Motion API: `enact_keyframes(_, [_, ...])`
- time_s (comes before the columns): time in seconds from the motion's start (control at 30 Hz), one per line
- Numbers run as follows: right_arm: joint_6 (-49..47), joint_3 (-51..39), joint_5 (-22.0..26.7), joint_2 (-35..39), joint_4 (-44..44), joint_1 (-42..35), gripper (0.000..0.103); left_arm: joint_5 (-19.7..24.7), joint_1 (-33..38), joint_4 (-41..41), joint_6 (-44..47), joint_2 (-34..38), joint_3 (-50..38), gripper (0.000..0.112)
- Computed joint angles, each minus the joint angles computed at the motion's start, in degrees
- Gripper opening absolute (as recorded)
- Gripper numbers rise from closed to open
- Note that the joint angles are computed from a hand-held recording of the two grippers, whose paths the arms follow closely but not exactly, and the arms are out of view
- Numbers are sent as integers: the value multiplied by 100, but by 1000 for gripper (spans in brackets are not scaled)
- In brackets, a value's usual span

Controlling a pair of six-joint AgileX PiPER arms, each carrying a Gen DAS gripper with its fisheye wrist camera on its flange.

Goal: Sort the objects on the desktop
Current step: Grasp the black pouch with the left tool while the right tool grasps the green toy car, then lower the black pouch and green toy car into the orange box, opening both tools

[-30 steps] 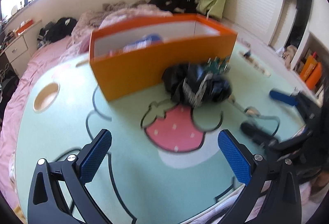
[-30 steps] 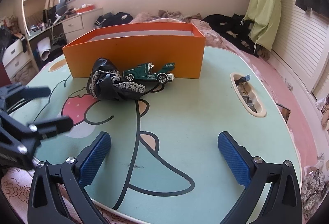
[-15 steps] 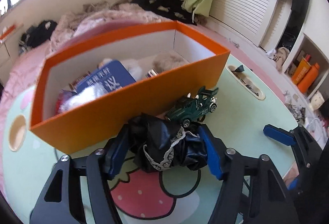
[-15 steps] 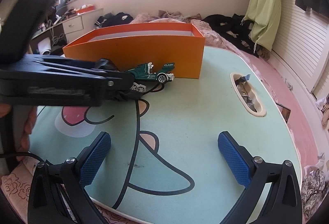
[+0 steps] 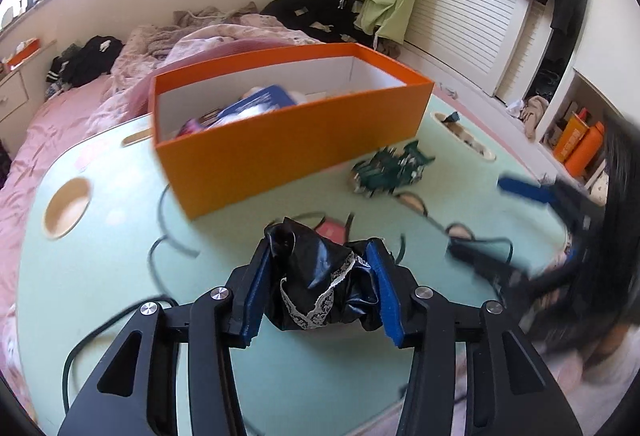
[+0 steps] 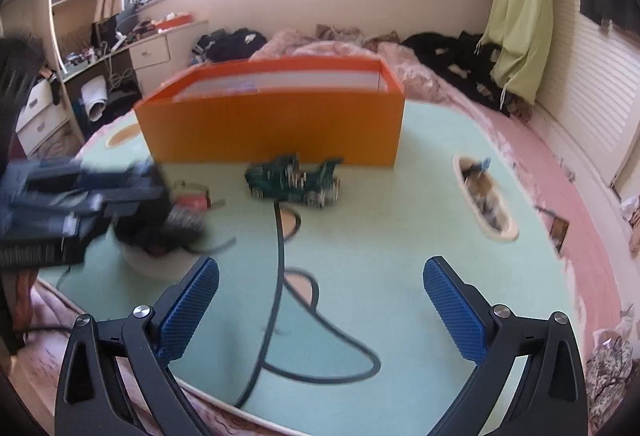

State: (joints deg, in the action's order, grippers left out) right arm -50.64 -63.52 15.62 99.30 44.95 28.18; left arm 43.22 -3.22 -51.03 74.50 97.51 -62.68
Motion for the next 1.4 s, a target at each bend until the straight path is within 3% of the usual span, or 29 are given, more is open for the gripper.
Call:
enact_keyframes(0.1, [1341,-838,723,282,-1014,-19,103,4,169,-133,202,-84,174,48])
enact_keyframes(0.2, [2901,-1821,1263,839,-2479,132,103,-322,76,-371,486,-191,436,48])
enact_keyframes(0.33, [3267,-2731,2008,1380,-2483,172,103,-558,-48,-430,613,-257,551,48])
enact_keyframes(0.47, [4042,-3447,2379,1854,-3367,489,103,-445,19,-474,629,-213,512,48])
enact_keyframes(0.57, [4322,-3745,2577,2103,-3666,576,91,-400,46,-513,645,-199,509,48])
enact_keyframes(0.6, [4391,-3786,2636,2164,-3716,582,80,-407,48,-526,665,-216,535,48])
enact_keyframes(0.63, [4536,-3654,2466,2091,-3996,629,73,-418,42,-526,676,-219,542,48])
enact_keyframes(0.67, [4673,-3493,2320,2010,-4226,684,73,-427,42,-538,693,-226,551,48])
enact_keyframes(0.77, [4285,-2954,1874,1749,-3895,615,73,-376,70,-534,689,-181,491,48])
enact_keyframes(0.9, [3269,-2185,1224,1228,-2736,331,73,-205,127,-432,526,-135,328,48])
enact_keyframes(1.07, [2414,-2256,1300,789,-1798,59,73,-7,154,-520,354,-222,25,47])
enact_keyframes(1.17, [2411,-2943,1713,925,-1783,-13,73,58,97,-638,257,-295,-354,47])
enact_keyframes(1.27, [2644,-4182,2357,1539,-1858,-38,73,-21,-96,-571,-211,-65,-1090,47])
enact_keyframes(1.4, [3254,-6474,3675,2944,-1961,-66,73,-2,-518,585,-2114,1025,-2692,47])
